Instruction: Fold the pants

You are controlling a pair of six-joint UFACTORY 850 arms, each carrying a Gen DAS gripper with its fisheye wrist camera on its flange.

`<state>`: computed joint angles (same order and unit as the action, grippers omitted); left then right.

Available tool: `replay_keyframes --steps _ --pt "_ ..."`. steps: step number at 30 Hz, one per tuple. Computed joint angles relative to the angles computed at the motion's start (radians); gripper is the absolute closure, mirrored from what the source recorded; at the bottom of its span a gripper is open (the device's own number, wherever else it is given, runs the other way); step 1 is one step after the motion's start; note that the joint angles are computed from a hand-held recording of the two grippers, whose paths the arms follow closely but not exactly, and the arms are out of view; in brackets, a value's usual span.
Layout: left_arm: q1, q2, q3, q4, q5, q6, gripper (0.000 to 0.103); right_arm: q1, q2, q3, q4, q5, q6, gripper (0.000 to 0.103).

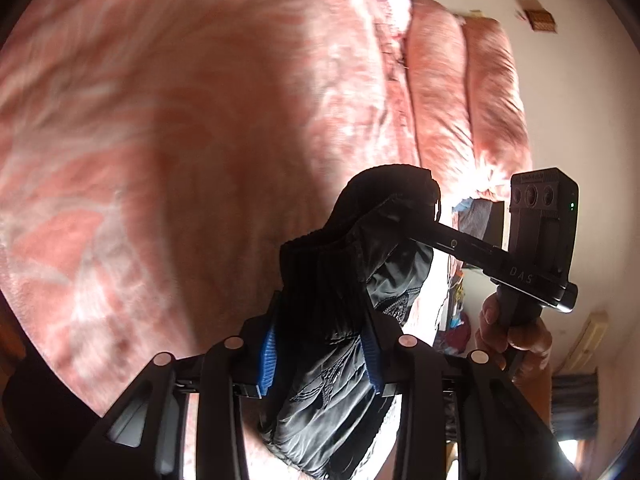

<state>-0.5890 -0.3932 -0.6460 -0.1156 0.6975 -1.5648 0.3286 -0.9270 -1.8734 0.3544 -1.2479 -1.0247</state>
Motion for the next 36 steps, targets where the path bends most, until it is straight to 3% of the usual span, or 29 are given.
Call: replay_keyframes --steps 5,8,14,19,26,36 --pt "-0.044 0.099 -0.056 -0.144 -0.162 0.267 0.068 -0.054 0.138 0.103 0.036 0.054 -0.028 0.071" --pt "-0.083 0.139 -0.112 -0.308 -0.257 0.509 0.068 -0.096 0.217 0.162 0.061 0.079 -0.053 0.071" --pt "-0.148 0.165 -0.23 -0.676 -0.361 1.009 0.068 -0.178 0.341 0.242 0.098 0.101 -0.093 0.071" --pt "-0.193 0.153 -0.324 -0.971 -0.385 1.387 0.068 -0.228 0.407 0.28 0.113 0.114 -0.121 0.071" --pt "-0.234 0.122 -0.442 -1.287 -0.393 1.785 0.068 -0.302 0.461 0.304 0.144 0.114 -0.16 0.071" --pt "-0.277 0.078 -0.55 -1.519 -0.371 2.106 0.068 -0.387 0.499 0.332 0.208 0.111 -0.212 0.071"
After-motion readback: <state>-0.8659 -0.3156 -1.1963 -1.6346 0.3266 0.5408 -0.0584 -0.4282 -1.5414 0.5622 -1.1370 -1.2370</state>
